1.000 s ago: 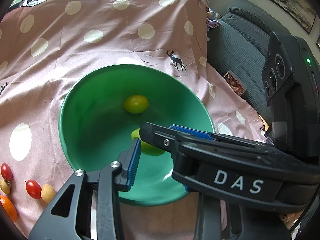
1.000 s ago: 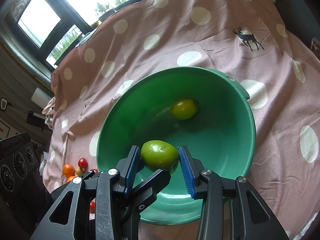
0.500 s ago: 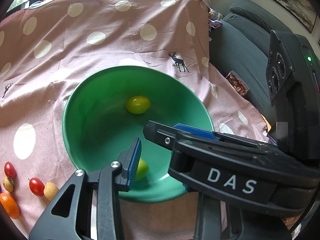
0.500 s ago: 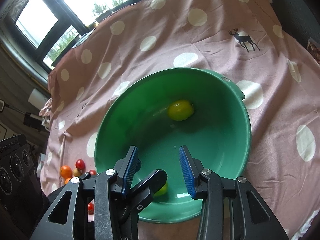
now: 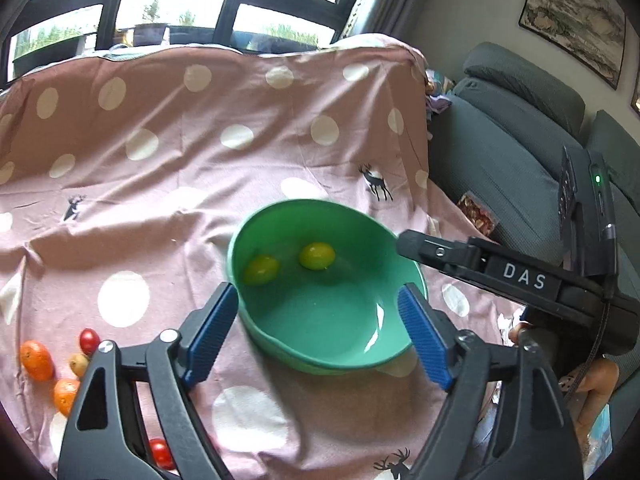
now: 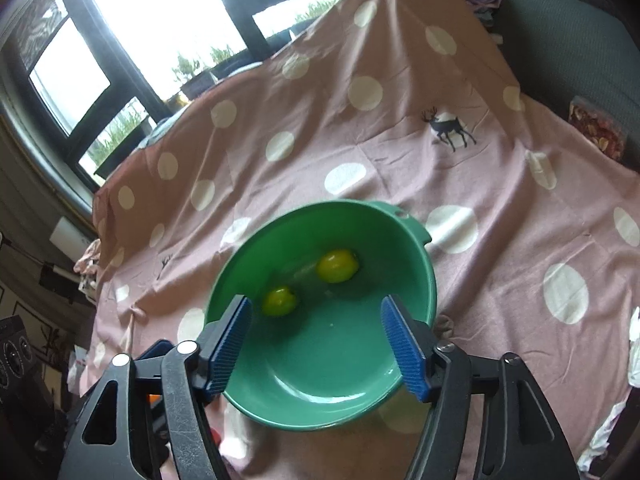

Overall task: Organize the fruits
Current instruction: 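Move the right gripper back toward the orange on the cloth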

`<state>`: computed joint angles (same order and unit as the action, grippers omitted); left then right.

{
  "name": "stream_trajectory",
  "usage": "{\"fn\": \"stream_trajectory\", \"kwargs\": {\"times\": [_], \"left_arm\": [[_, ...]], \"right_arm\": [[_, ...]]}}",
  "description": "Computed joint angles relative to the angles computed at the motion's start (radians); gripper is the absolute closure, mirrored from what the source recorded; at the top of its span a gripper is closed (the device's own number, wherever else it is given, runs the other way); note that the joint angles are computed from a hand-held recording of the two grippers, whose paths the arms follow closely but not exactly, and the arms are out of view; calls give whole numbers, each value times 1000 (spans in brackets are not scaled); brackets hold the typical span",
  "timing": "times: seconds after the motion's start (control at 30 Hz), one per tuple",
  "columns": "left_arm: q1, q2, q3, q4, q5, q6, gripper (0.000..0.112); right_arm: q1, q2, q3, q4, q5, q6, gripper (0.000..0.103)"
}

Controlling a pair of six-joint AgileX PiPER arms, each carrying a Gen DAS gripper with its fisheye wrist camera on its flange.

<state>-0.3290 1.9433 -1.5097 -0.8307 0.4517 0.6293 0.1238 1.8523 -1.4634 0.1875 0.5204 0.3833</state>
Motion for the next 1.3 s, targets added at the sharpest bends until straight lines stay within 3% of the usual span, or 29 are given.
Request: {"fn": "stream_trajectory", "kwargs": {"times": [0.27, 0.4, 0.5, 0.63, 0.7, 0.8, 0.87, 1.0, 1.03, 1.07, 1.13, 1.3], "left_arm": [[162, -214, 253, -210, -81, 193, 14], [245, -282, 344, -255, -143, 240, 12], [327, -302, 375, -286, -141, 280, 12], [454, -308, 434, -481, -125, 436, 10], [504, -281, 440, -489, -106, 449, 10], [529, -246, 439, -404, -166, 333, 10], [552, -225, 434, -410, -172, 339, 11], [614, -175, 411, -490, -67, 382, 11], [622, -163, 403, -489, -43, 376, 11], [624, -156, 397, -475, -35, 361, 11], [617, -155, 394, -446, -53, 332, 11], [601, -155, 395, -419, -73, 320, 11]], "right_arm": [[84, -57, 1, -301, 1, 272, 23], [122, -60, -13, -299, -8, 256, 21], [160, -51, -38, -282, -13, 230, 20], [218, -13, -95, -169, -32, 112, 18], [245, 34, -150, -55, -17, -3, 18], [299, 141, -268, 53, 40, -123, 18], [330, 237, -368, 122, 100, -195, 18], [380, 433, -583, 185, 222, -234, 18], [394, 476, -635, 177, 255, -222, 21], [407, 513, -682, 164, 285, -210, 31], [427, 575, -757, 143, 334, -183, 42], [452, 654, -843, 132, 362, -151, 47]]}}
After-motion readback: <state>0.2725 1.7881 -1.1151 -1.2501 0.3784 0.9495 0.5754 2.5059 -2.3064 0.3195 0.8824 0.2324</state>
